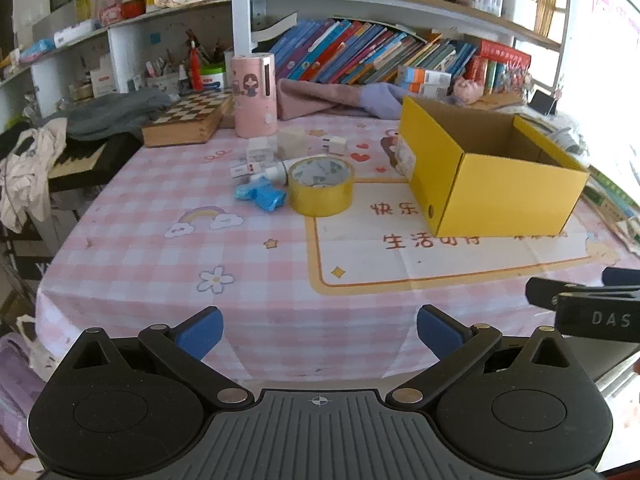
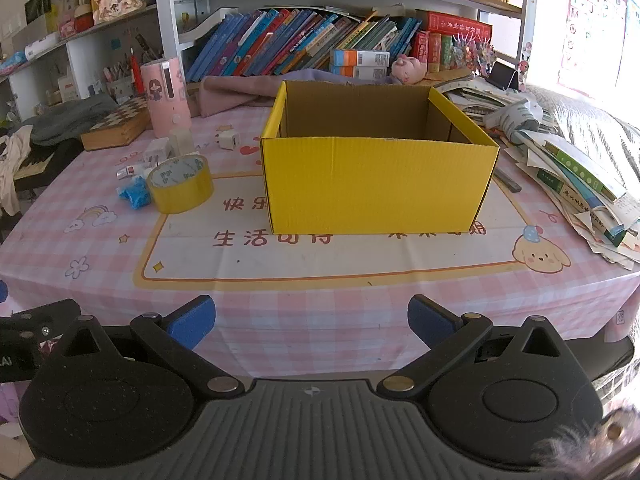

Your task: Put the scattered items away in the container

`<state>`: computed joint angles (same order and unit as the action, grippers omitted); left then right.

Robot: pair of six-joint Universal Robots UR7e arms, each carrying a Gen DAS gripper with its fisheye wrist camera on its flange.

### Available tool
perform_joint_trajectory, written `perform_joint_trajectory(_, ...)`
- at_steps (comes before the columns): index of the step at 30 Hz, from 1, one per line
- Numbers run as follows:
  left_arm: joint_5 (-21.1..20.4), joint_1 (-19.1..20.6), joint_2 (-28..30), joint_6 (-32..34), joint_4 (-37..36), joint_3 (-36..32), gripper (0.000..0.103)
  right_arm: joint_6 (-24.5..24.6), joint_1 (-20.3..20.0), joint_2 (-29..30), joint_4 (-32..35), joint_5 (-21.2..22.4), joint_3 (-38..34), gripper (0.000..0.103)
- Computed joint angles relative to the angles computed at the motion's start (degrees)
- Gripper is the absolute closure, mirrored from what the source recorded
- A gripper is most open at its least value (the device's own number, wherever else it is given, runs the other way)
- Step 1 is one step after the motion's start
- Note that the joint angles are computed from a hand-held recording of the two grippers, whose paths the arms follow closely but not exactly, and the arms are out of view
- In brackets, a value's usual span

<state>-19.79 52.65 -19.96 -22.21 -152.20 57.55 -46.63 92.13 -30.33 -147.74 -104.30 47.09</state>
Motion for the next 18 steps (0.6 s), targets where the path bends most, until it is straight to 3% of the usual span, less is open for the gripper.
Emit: perform_joint_trajectory(18,-0.4,0.1,0.1,-1.6,3.1,-1.0,0.0,-0.1,-0.2,0.5,0.9,-0.3,-0.9,0.0)
